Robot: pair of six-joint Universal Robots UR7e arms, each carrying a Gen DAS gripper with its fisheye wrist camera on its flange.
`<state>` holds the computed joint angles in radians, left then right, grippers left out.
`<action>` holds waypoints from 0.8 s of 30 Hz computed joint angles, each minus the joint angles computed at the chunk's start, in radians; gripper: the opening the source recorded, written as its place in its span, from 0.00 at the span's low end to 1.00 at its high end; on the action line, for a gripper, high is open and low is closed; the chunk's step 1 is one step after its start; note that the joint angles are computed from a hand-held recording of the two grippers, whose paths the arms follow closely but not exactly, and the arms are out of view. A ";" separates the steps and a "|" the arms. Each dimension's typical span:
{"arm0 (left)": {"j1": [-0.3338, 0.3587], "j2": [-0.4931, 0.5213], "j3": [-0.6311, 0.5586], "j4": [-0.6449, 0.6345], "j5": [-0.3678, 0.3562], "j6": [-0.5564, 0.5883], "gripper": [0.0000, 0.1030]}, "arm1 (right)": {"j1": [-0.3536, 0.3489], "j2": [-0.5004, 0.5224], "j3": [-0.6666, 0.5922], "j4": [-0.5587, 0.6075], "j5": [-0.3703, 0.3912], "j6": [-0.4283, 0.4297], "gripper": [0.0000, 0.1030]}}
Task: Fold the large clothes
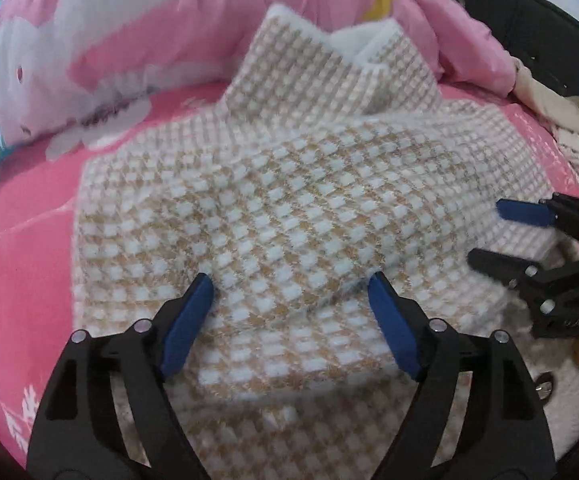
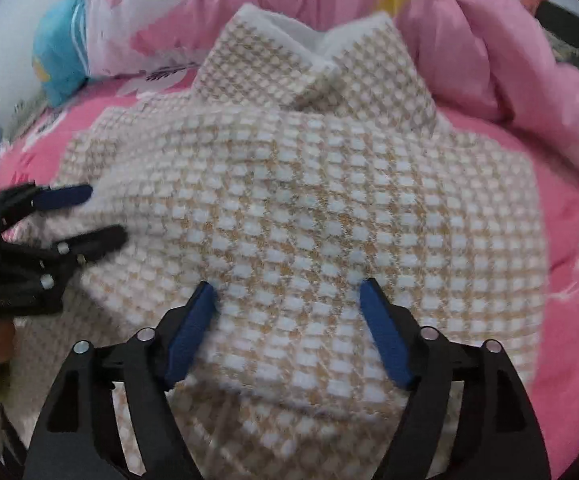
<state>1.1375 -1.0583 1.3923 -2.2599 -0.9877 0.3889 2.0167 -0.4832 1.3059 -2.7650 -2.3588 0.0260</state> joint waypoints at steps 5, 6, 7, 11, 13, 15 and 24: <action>-0.018 -0.018 -0.033 0.063 -0.004 -0.062 0.75 | 0.040 -0.057 0.052 0.030 -0.021 0.116 0.72; -0.022 -0.030 -0.024 0.062 -0.003 -0.069 0.75 | 0.048 -0.072 0.085 0.001 -0.018 0.121 0.72; -0.029 -0.050 -0.008 0.058 -0.008 -0.074 0.75 | 0.061 -0.088 0.111 -0.016 -0.019 0.130 0.72; -0.061 -0.148 0.091 0.028 0.047 -0.087 0.76 | 0.115 -0.136 0.216 -0.072 -0.073 0.154 0.83; -0.069 -0.200 0.140 0.031 0.053 -0.120 0.79 | 0.146 -0.164 0.286 -0.087 -0.095 0.191 0.86; -0.077 -0.253 0.191 0.028 0.059 -0.156 0.79 | 0.173 -0.188 0.344 -0.085 -0.111 0.233 0.87; -0.128 -0.533 0.460 0.138 0.124 -0.325 0.82 | 0.277 -0.252 0.567 -0.036 -0.166 0.486 0.93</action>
<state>1.0091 -1.5911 1.8526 -2.1217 -0.8638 0.0638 2.2933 -0.7351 1.8725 -2.8009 -2.5250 0.5123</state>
